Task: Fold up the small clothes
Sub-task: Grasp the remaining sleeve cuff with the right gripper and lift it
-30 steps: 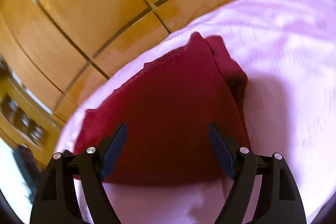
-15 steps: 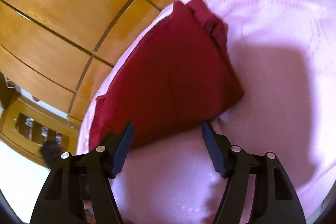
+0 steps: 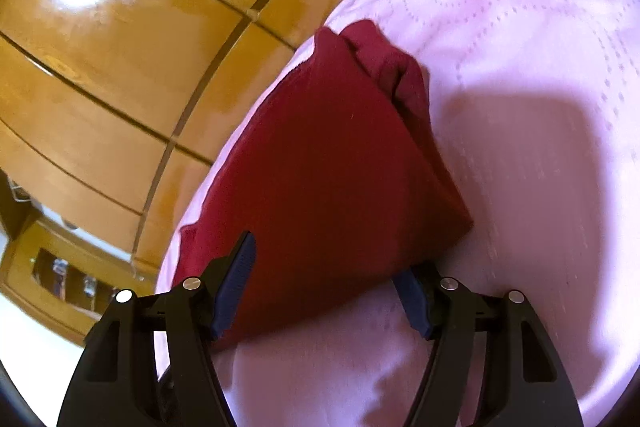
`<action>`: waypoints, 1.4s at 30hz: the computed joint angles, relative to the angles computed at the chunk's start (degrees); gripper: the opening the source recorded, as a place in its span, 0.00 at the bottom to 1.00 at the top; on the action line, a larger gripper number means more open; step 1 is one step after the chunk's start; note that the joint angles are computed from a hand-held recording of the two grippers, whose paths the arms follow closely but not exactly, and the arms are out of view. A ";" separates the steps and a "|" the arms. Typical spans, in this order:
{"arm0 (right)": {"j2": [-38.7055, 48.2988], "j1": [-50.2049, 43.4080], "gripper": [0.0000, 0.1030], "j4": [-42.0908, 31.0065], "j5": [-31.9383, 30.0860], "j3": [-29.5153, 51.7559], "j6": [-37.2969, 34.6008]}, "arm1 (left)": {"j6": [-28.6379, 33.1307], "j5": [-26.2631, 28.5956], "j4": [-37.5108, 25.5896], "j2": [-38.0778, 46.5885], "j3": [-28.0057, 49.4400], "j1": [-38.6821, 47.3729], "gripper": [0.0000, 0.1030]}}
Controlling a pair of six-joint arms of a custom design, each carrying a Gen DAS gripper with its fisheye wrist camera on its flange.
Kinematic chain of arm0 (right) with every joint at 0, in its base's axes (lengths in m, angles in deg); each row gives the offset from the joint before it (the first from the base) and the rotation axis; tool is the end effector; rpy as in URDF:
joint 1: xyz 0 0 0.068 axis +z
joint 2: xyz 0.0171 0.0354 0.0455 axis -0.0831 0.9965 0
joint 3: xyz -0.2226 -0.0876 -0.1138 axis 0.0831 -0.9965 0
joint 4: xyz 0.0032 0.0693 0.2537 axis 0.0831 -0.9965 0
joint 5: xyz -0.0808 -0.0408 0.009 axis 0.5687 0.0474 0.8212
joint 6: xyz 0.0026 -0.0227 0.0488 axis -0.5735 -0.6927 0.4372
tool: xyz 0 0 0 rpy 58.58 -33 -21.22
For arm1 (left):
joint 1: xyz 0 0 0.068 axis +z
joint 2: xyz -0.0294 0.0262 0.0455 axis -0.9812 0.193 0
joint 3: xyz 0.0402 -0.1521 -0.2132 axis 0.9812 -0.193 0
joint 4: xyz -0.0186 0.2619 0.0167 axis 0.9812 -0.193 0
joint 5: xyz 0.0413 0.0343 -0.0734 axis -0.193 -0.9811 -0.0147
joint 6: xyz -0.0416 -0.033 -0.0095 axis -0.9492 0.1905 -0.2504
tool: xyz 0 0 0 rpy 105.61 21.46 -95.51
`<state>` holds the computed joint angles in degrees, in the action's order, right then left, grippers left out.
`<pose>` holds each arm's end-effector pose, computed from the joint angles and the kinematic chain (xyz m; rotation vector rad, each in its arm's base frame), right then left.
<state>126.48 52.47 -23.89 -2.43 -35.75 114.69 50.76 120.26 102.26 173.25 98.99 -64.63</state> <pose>0.1324 0.1656 0.0541 0.8686 2.0244 0.7100 0.2661 0.0417 0.0155 0.5498 2.2659 -0.6646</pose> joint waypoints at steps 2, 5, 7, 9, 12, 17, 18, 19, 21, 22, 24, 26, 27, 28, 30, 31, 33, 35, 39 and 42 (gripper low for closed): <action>0.74 -1.28 0.64 -0.32 1.44 0.82 0.09 | 0.01 0.39 -0.62 0.19 0.38 0.11 0.09; 1.04 -3.74 0.63 -1.15 3.22 1.33 1.87 | 0.12 0.79 -1.40 0.38 0.94 0.29 0.10; 2.01 -4.79 0.63 1.48 3.76 0.29 2.44 | 0.18 0.83 -0.98 0.41 0.70 0.37 0.10; 3.50 -6.83 0.63 6.54 3.42 -1.19 2.00 | 0.11 0.73 -0.33 0.45 0.41 0.28 0.10; 6.42 -8.62 0.55 13.44 2.66 -1.99 -0.06 | 0.14 0.80 -0.09 0.59 0.34 0.29 0.10; 14.93 -11.10 0.21 24.56 2.03 -2.71 1.49 | -0.01 0.88 0.20 0.66 0.27 0.21 0.10; 17.03 -11.57 0.19 27.85 1.79 -2.94 1.53 | -0.01 0.88 0.20 0.66 0.27 0.21 0.10; 19.54 -12.00 0.17 32.21 1.39 -3.30 1.18 | 0.00 0.90 0.08 0.67 0.32 0.20 0.10; 19.43 -10.93 0.16 32.88 2.28 -3.91 1.23 | -0.01 0.97 0.00 0.67 0.35 0.22 0.10; 18.00 -10.72 0.16 31.39 2.40 -4.04 1.01 | -0.02 1.20 -0.20 0.41 0.25 0.32 0.10; 17.35 -10.86 0.15 31.40 2.16 -4.31 1.19 | 0.41 1.80 -2.42 -0.17 0.76 0.66 0.13; 16.26 -10.68 0.15 31.70 2.05 -4.96 1.75 | 2.41 4.36 -9.33 -1.27 2.76 1.52 0.31; 14.58 -10.51 0.15 30.10 2.12 -5.07 1.86 | 2.82 5.68 -11.68 -2.25 3.16 2.15 0.52; 12.72 -10.44 0.15 28.44 2.19 -5.15 1.69 | 2.26 6.46 -11.88 -3.40 2.69 2.72 0.71; 8.93 -10.03 0.15 24.82 2.78 -4.84 0.64 | -1.87 6.30 -6.88 -6.69 -0.43 3.94 0.79; 6.98 -9.98 0.15 22.69 2.96 -4.72 0.15 | -2.75 6.45 -6.55 -8.17 -0.77 4.81 0.79; 2.13 -9.67 0.15 16.96 3.44 -4.13 -0.67 | -2.80 6.38 -8.63 -8.99 0.53 6.16 0.80; -1.99 -9.18 0.15 11.89 4.08 -3.19 -1.58 | -4.20 4.92 -7.29 -9.14 1.05 7.55 0.80; -9.92 -8.04 0.15 1.87 5.62 -0.39 -5.14 | -6.18 1.66 -6.59 -7.47 4.47 11.71 0.81; -13.81 -6.79 0.15 -4.16 6.44 2.58 -8.33 | -8.29 -0.03 -7.10 -4.76 8.32 15.07 0.81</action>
